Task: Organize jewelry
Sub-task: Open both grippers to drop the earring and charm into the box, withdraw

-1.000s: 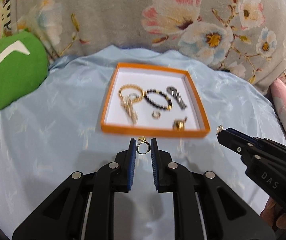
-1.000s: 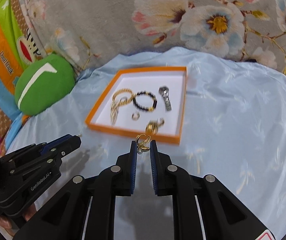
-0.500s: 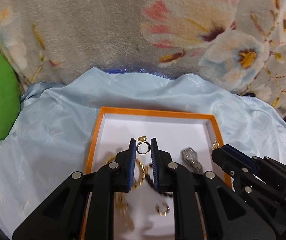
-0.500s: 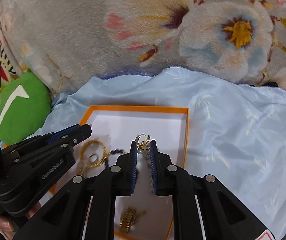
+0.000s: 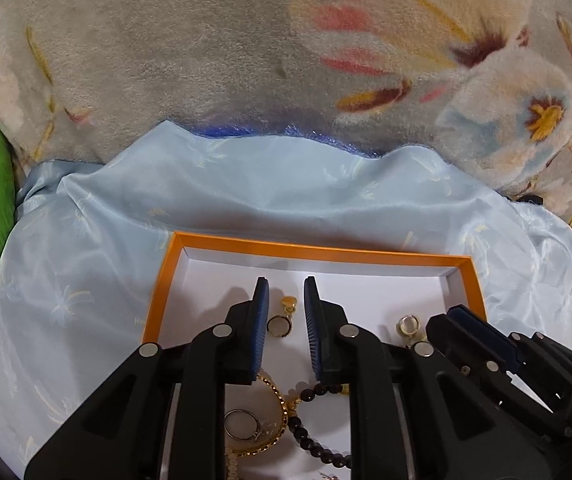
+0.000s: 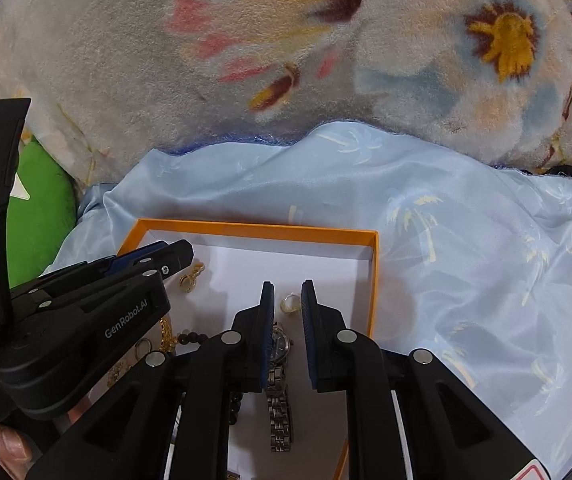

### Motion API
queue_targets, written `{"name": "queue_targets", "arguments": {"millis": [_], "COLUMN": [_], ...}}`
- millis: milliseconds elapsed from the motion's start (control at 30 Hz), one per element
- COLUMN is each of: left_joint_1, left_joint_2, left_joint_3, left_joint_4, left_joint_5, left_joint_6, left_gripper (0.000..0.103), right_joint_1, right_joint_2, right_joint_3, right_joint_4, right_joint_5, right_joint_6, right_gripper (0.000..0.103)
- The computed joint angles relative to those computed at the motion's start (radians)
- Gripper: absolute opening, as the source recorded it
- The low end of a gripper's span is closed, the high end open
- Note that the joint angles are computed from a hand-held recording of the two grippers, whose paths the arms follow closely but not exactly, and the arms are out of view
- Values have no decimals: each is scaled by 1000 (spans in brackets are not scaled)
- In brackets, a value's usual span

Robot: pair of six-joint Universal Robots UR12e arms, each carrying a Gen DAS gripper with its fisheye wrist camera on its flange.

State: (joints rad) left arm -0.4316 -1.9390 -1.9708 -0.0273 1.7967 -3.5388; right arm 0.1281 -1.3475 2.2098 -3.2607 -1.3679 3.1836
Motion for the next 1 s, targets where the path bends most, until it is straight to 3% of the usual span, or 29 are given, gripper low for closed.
{"name": "queue_targets", "arguments": {"millis": [167, 333, 400, 500, 633, 733, 1000], "left_joint_1": [-2, -12, -24, -58, -101, -134, -168], "left_joint_2": [13, 80, 114, 152, 185, 190, 197], "left_joint_3": [-22, -118, -169, -233, -292, -311, -339], "left_joint_4": [38, 125, 144, 148, 148, 140, 85], "left_joint_5": [27, 39, 50, 104, 142, 195, 206], "left_joint_6": [-15, -42, -51, -52, -74, -83, -155], "left_gripper": [17, 17, 17, 17, 17, 17, 17], "right_joint_1": [-3, -12, -16, 0, 36, 72, 93], "right_joint_2": [-20, -99, -137, -189, -225, -233, -252], "right_joint_3": [21, 106, 153, 228, 291, 318, 363], "right_joint_4": [-22, -61, -85, -120, -136, -157, -163], "right_joint_5": [-4, -13, -17, -72, -123, -177, -184], "right_joint_6": [1, -2, 2, -11, -8, -11, 16], "right_gripper": [14, 15, 25, 31, 32, 38, 50]}}
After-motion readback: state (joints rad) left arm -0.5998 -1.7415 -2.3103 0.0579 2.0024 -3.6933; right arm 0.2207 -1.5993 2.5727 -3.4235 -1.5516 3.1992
